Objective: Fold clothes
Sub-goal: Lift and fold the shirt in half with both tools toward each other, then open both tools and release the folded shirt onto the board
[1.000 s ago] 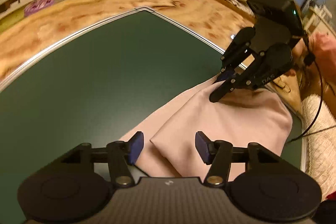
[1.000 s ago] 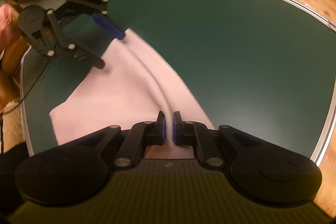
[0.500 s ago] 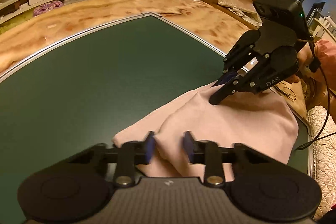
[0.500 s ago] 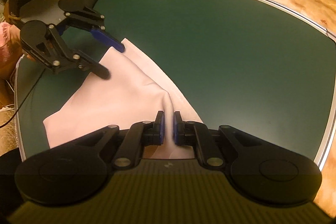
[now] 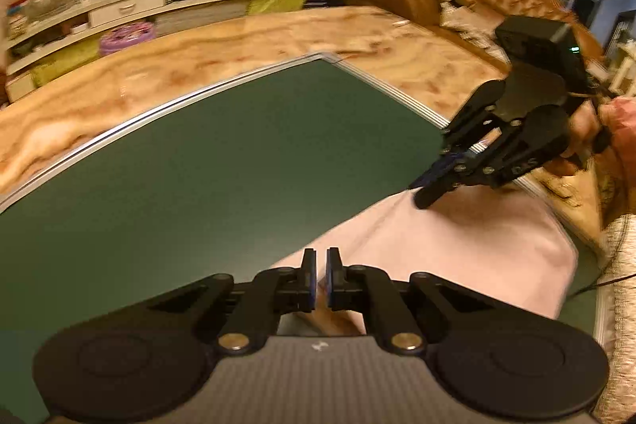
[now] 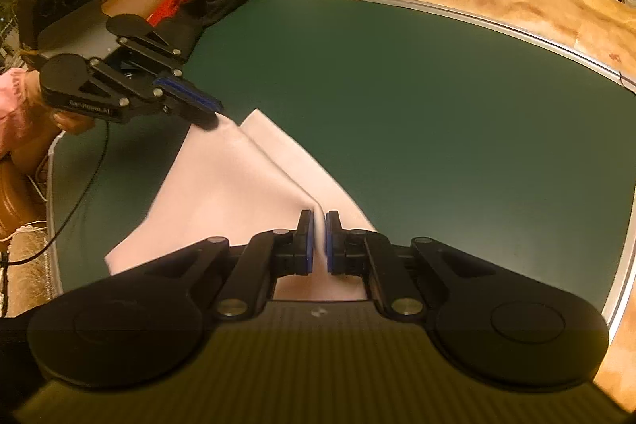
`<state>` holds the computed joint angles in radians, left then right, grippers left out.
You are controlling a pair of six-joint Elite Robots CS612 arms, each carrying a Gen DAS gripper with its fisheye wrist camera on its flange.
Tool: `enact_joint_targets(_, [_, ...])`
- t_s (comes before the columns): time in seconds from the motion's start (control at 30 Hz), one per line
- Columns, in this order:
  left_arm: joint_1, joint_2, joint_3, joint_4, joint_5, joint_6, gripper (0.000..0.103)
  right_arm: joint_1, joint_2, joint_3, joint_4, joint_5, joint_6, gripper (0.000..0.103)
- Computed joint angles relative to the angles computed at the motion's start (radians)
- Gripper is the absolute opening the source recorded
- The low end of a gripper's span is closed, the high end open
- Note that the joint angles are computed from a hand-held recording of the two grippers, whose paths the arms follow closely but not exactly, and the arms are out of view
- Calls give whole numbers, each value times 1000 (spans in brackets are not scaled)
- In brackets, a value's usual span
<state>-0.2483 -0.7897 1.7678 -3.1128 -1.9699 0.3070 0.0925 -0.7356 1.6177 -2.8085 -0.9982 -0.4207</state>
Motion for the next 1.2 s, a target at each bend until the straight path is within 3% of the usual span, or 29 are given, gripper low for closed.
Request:
enact_joint_targets(0.17, [1, 13, -3, -14, 2, -56, 9, 13, 23, -18, -28, -78, 36, 10])
enact_joint_targets(0.23, [-1, 10, 11, -56, -5, -70, 9, 11, 23, -12, -51, -85, 58, 19])
enact_joint_targets(0.27, [-3, 7, 19, -78, -6, -76, 11, 13, 19, -3, -77, -100, 66, 31])
enact_joint_targets(0.33, [-11, -4, 40, -116, -1, -81, 26, 15, 10, 17, -128, -125, 82, 36])
enact_joint_targets(0.4, [-24, -15, 60, -134, 17, -62, 53, 12, -6, 48, -190, -125, 101, 37])
enact_joint_targets(0.47, [-35, -18, 70, -125, 33, -29, 66, 11, -26, 81, -240, -135, 104, 41])
enact_joint_targets(0.5, [-39, -17, 71, -121, 49, -22, 67, 10, -34, 95, -253, -140, 98, 43])
enact_joint_targets(0.73, [-29, 18, 35, -106, 7, -65, 65, -3, -65, 193, -381, -163, 214, 43])
enact_joint_targets(0.93, [-13, 46, 3, -54, -40, -95, 57, -30, -65, 258, -507, -93, 337, 43])
enact_joint_targets(1.03, [-9, 53, 0, -54, -56, -107, 45, -27, -61, 272, -535, -84, 349, 43])
enact_joint_targets(1.1, [-10, 53, 4, -64, -43, -114, 20, -25, -59, 278, -543, -76, 352, 43])
enact_joint_targets(1.2, [-21, 45, 19, -87, 0, -104, 9, -23, -55, 285, -553, -83, 355, 43])
